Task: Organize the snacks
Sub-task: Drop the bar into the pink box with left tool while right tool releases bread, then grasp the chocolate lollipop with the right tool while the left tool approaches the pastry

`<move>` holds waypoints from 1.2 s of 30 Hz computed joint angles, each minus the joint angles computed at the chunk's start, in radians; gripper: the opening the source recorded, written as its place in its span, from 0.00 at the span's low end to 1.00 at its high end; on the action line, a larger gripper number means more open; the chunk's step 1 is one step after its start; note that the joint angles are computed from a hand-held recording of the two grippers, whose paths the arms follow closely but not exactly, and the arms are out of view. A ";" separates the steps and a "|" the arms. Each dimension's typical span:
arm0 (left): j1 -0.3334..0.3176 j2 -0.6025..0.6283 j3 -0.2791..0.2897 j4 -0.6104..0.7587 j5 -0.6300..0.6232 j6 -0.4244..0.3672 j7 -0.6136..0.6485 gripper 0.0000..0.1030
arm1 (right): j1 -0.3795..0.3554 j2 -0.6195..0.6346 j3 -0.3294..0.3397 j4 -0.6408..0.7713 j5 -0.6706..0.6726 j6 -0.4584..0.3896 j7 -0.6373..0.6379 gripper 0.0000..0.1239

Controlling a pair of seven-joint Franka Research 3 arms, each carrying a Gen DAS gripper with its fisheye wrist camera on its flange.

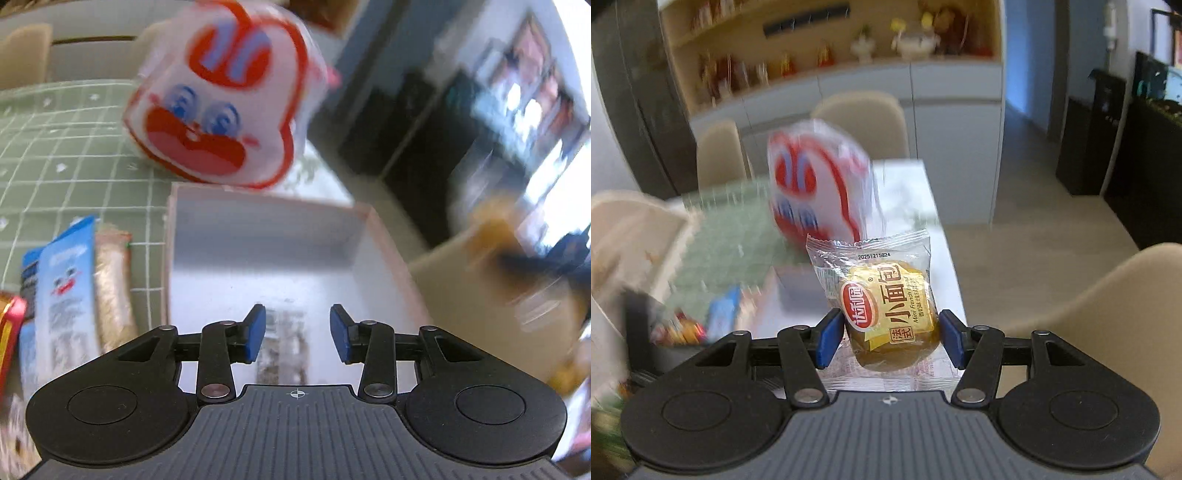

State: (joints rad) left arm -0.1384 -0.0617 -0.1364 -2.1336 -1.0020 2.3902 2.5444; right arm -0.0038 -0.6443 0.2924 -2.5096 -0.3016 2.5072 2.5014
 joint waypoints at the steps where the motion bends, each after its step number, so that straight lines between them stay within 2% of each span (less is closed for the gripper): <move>1: 0.010 -0.031 0.015 -0.022 -0.043 -0.020 0.025 0.42 | 0.006 0.024 -0.001 0.001 0.002 0.001 -0.012 0.46; 3: 0.026 -0.103 0.048 -0.084 -0.088 -0.041 0.058 0.42 | 0.023 0.095 -0.010 0.020 0.014 0.018 -0.031 0.46; 6: 0.050 -0.177 0.098 -0.163 -0.056 -0.086 0.049 0.41 | 0.059 0.208 -0.039 0.033 0.043 0.115 -0.050 0.46; 8: 0.071 -0.213 0.125 -0.211 -0.023 -0.076 0.029 0.41 | 0.070 0.265 -0.050 0.040 0.035 0.173 -0.075 0.48; 10: 0.092 -0.239 0.142 -0.256 0.010 -0.009 0.008 0.41 | 0.045 0.326 -0.010 0.088 -0.057 0.136 -0.048 0.54; 14: 0.145 -0.249 0.175 -0.300 0.125 0.181 -0.088 0.41 | 0.051 0.360 0.035 0.151 -0.265 0.047 0.020 0.55; 16: 0.160 -0.215 0.202 -0.281 0.167 0.228 -0.138 0.41 | 0.057 0.369 0.059 0.182 -0.381 0.056 0.074 0.59; 17: 0.170 -0.194 0.212 -0.269 0.183 0.251 -0.161 0.41 | 0.072 0.376 0.057 0.198 -0.409 0.083 0.079 0.65; 18: 0.182 -0.171 0.220 -0.249 0.205 0.264 -0.193 0.41 | 0.090 0.394 0.049 0.219 -0.419 0.120 0.075 0.67; 21: 0.216 -0.140 0.241 -0.215 0.240 0.262 -0.269 0.41 | 0.175 0.509 0.006 0.325 -0.327 0.221 0.000 0.67; 24: 0.240 -0.134 0.259 -0.205 0.210 0.251 -0.259 0.41 | 0.260 0.670 -0.027 0.469 -0.094 0.283 -0.125 0.67; 26: 0.259 -0.138 0.270 -0.203 0.209 0.227 -0.254 0.41 | 0.294 0.790 -0.021 0.586 0.055 0.285 -0.181 0.67; 28: 0.279 -0.135 0.282 -0.198 0.204 0.195 -0.251 0.41 | 0.345 0.912 -0.036 0.717 0.078 0.264 -0.149 0.66; 32: 0.315 -0.125 0.287 -0.191 0.206 0.139 -0.246 0.41 | 0.492 1.094 -0.129 0.948 -0.008 0.159 -0.107 0.60; 36: 0.343 -0.103 0.294 -0.168 0.171 0.071 -0.193 0.41 | 0.573 1.221 -0.180 1.123 -0.005 0.043 -0.173 0.53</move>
State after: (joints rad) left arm 0.2044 -0.1644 0.1576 -2.3017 -0.8309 2.4608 2.3510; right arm 0.5691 0.5767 0.1125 -1.3862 -0.3063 2.5504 2.3287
